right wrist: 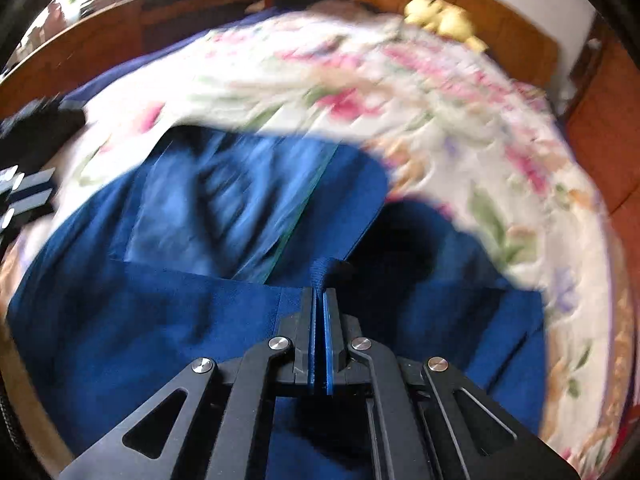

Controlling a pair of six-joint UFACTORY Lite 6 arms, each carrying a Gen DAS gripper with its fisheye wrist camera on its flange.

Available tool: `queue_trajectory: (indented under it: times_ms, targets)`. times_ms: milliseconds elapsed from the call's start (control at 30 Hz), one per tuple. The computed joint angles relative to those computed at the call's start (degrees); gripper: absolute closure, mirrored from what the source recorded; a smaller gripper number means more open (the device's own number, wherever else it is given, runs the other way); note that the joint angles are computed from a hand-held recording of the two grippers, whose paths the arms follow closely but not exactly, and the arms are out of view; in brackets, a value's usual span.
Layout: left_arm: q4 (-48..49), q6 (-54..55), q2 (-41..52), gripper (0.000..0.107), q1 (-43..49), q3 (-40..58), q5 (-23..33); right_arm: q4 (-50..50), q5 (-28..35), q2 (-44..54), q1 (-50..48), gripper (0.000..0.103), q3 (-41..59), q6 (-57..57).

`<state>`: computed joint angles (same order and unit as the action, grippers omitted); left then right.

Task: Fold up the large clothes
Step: 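Grasp the navy jacket's collar end with the right gripper and fold it over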

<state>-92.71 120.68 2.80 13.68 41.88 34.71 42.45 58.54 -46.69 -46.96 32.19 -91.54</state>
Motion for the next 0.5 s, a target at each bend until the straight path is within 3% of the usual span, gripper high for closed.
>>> queue_trajectory:
  times_ms: [200,233,300,400,433,500]
  targets:
    - [0.53,-0.04,-0.74,0.080,-0.44,-0.84,0.57,5.76,-22.39,12.36,8.42,0.100,6.61,9.38]
    - [0.50,0.01,-0.83,0.080,-0.57,-0.97,0.52,3.75,-24.39,15.45,9.78,0.100,7.92,12.62]
    - [0.66,-0.05,-0.93,0.080,-0.76,-1.15,0.50,0.78,-22.46,20.95,10.42,0.097,10.51,15.74]
    - [0.97,-0.19,-1.26,0.080,-0.89,-1.37,0.64,3.48,-20.86,21.98,7.38,0.066,11.11,9.95]
    - [1.08,-0.28,-1.37,0.080,-0.90,-1.41,0.77,6.32,-18.77,22.09,4.44,0.050,11.52,6.39]
    - [1.34,-0.45,-1.51,0.080,-0.98,-1.54,0.98,9.67,-14.54,25.11,-1.29,0.038,14.20,2.33]
